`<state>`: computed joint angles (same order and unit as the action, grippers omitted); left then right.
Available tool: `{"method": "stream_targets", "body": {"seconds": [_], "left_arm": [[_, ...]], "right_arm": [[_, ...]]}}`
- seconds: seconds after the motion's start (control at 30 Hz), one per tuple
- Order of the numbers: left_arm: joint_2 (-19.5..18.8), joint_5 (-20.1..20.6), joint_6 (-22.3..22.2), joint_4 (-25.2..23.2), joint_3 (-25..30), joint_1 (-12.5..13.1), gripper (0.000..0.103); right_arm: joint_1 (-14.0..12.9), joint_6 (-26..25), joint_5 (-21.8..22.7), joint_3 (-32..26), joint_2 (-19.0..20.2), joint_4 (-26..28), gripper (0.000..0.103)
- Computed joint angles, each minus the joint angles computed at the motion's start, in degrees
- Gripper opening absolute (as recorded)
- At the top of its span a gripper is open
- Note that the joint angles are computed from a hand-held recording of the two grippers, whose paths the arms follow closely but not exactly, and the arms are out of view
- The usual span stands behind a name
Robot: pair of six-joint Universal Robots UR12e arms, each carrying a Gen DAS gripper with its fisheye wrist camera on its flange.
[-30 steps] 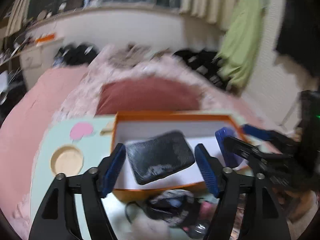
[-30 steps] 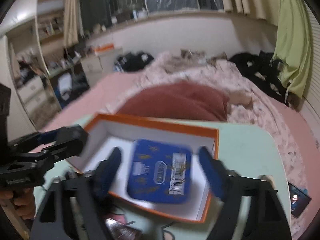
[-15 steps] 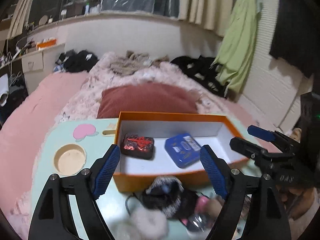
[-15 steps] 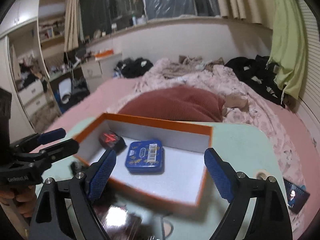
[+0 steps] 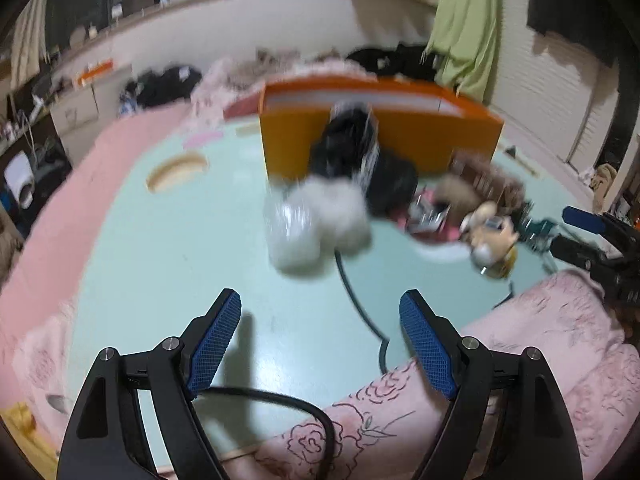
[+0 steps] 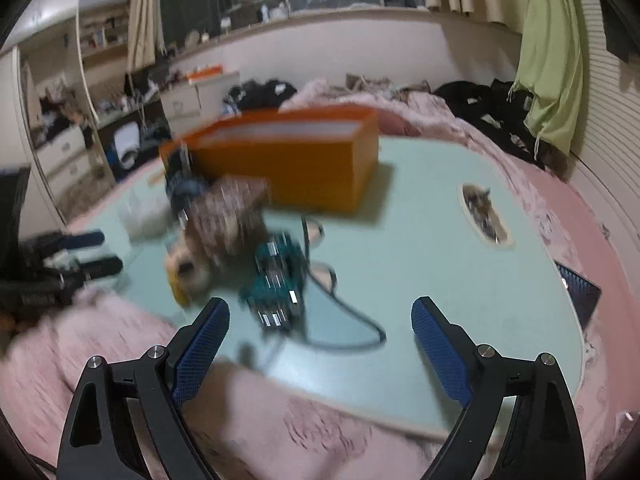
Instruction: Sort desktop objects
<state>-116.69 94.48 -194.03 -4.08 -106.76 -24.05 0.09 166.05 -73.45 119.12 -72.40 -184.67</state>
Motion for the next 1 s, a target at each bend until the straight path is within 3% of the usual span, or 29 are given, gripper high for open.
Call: {"method": "stream_targets", "body": {"seconds": [0.2,1.0], "left_arm": [[-0.8,0.8,0.1,-0.8,1.0,-0.3,0.103],[-0.7,0.9,0.5,-0.2,0.6,-0.3,0.103]], "right_arm": [[-0.3,0.0,0.4,0.1,1.1,-1.9,0.102],[-0.4,0.4,1.2,0.5,1.2,-3.3,0.103]]}}
